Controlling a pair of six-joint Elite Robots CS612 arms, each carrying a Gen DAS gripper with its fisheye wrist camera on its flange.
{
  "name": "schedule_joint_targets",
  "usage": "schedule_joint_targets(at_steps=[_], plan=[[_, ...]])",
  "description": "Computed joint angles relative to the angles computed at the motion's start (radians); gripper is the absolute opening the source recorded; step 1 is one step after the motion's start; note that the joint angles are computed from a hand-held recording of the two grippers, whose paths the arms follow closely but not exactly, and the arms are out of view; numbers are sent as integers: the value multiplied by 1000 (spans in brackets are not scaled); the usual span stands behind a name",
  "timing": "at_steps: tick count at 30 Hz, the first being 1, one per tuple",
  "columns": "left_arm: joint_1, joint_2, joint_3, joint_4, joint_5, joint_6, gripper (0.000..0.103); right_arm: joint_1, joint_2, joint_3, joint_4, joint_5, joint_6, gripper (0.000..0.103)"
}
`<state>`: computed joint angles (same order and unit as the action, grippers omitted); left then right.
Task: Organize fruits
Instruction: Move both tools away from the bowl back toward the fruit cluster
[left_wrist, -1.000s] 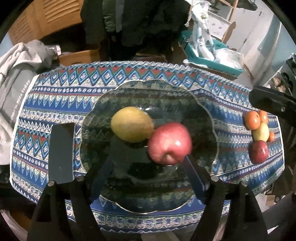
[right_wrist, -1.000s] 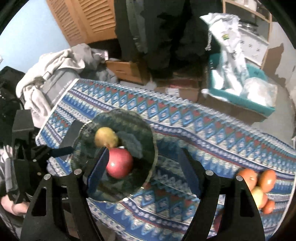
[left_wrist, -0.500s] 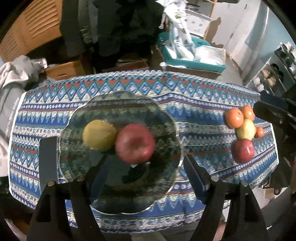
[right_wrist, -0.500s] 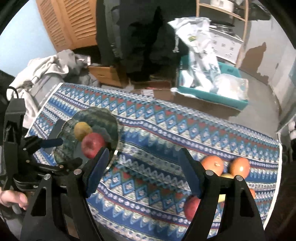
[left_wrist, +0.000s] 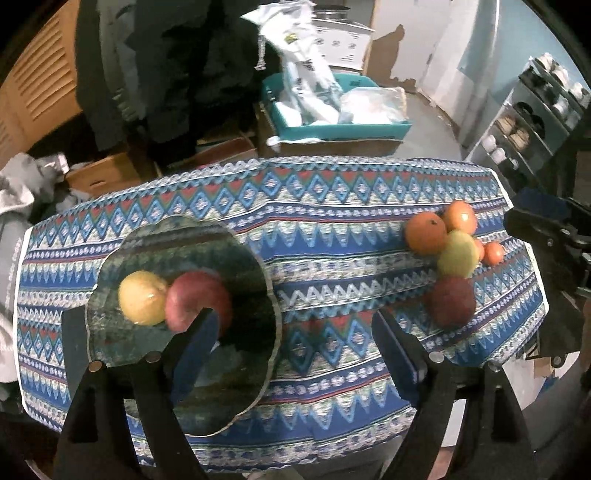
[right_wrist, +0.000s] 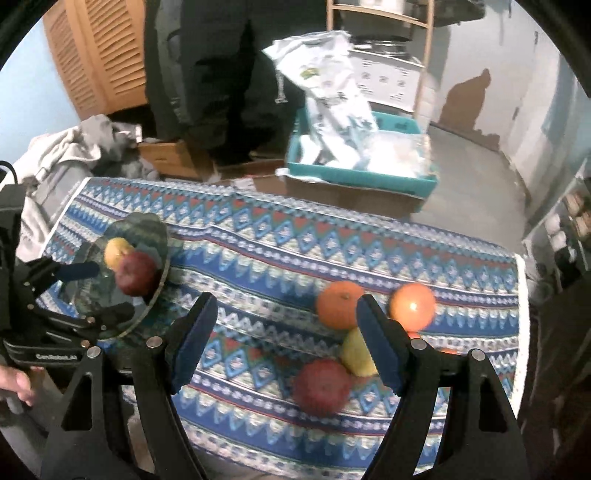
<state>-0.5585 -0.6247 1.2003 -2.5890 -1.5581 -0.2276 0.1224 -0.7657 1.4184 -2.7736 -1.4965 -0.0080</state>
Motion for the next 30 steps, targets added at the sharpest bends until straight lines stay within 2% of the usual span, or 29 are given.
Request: schedule_joint_targets(at_steps=[8, 13, 21, 26, 30], plan=[[-34, 17, -43, 31, -14, 46, 86, -33, -25, 57, -22, -26, 18, 79], [-51, 42, -97, 71, -53, 56, 87, -48, -37, 85, -30, -53, 30, 79], [-81, 83, -169, 120, -62, 88, 87, -77, -49, 129, -26, -93, 57, 79], [-96, 117, -217, 161, -86, 104, 87, -99, -54, 151, -20, -97, 84, 79], [-110, 142, -247, 200, -94, 147, 87, -115, -51, 162, -1, -98, 103, 79]])
